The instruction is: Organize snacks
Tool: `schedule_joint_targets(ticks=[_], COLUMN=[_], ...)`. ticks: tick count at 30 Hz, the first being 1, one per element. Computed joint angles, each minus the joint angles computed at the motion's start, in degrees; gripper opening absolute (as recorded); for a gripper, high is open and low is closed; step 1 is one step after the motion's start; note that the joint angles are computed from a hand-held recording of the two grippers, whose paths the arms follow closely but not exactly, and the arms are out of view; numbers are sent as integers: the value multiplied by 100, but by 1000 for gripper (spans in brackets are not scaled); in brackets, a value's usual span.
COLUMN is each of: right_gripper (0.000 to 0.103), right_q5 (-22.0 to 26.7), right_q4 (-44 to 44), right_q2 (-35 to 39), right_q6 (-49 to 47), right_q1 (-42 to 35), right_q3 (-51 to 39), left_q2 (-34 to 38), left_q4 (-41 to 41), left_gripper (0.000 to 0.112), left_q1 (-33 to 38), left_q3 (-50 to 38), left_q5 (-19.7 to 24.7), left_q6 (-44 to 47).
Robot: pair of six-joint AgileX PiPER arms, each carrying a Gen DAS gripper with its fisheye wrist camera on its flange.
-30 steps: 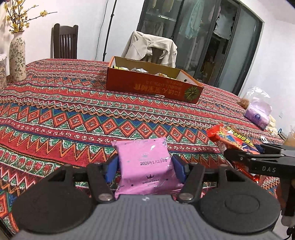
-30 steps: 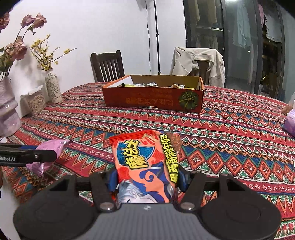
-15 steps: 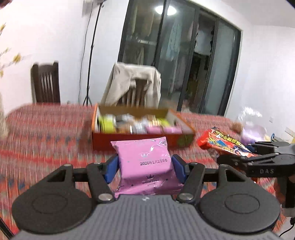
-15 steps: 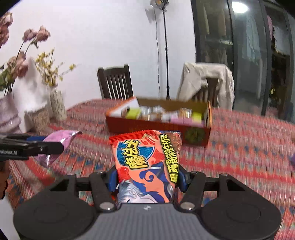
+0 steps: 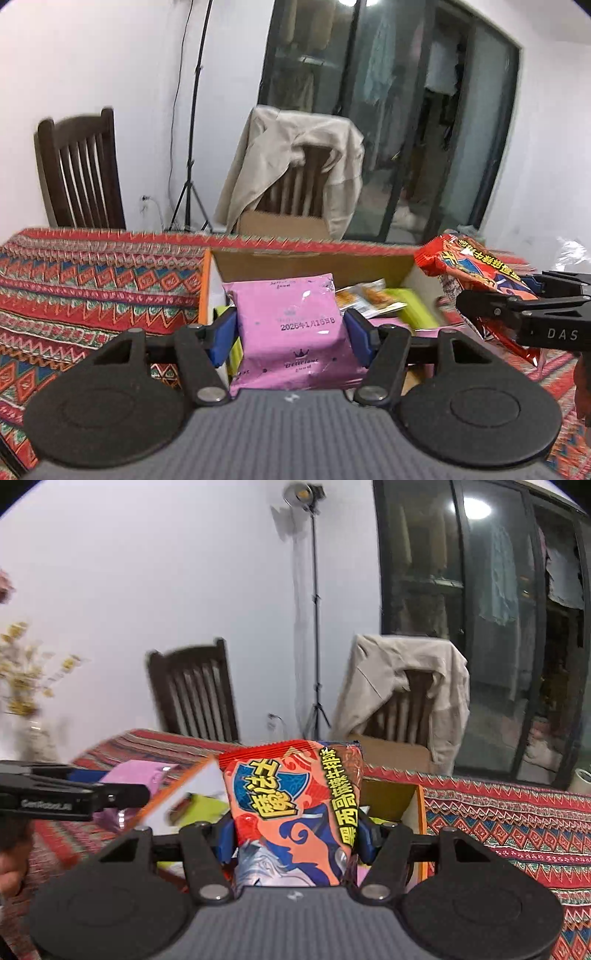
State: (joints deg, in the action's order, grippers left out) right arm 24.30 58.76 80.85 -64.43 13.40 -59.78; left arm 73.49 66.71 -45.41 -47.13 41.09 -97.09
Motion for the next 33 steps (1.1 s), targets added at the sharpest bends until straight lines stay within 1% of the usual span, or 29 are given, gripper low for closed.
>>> schedule_joint_targets(ticks=[2,4,8,12,13,14,15,17,18,20,21,23,24,26,29,33], right_gripper=[59,59,59,59,59,60,61,61,63,64,67,69,69,69,69,68], right_q5=[-254,-460,-831,-1088,-1156,-1213,-1258,-1356,-1400,-1411,-1381,-1104,-953,-929,-771,-555], right_q4=[-295,-550,-919,-1089,-1283,-1418,-1438,-1391,-1390,-1334,-1113,-336,-239,-261,-368,-886], right_q2=[491,928,1609,1881,1934,1973,2004,2023,1987,1863,1773,1579,1537,1300,905,228], right_q6=[354,674,1106,1274,1458,1587,1594,1486,1438,1410,1198,467,372,395,441,701], right_q1=[213,377,637,784,831,872,904,952,974,957,896,688,571,495,358,176], right_q3=[-285,-499,-784,-701,-698,-689,-674,-611,-554,-447,-385,-298,-343,-255,-129,92], left_q2=[282,563,958,1233,1316,1437,1543,1581,1557,1506,1463,1356,1263,1068,691,92], left_q4=[202,324,651,776,802,1010,1027,956,945,941,906,725,611,381,20,-365], left_gripper=[63,63,63,63,64,64,64,63,64,68,68,70,70,70,70,71], left_q1=[361,584,726,784,739,603,520,528,548,544,494,429,378,249,-25,-665], left_q3=[31,13,60,19,-23,-71,-148,-221,-219,-205,-189,-200,-184,-182,-192,-260], left_q5=[-415,-676,-896,-1098,-1088,-901,-829,-1051,-1168,-1193,-1100,-946,-860,-637,-162,801], left_q6=[-100,-159,-454,-623,-674,-864,-838,-777,-830,-890,-862,-625,-511,-304,85,550])
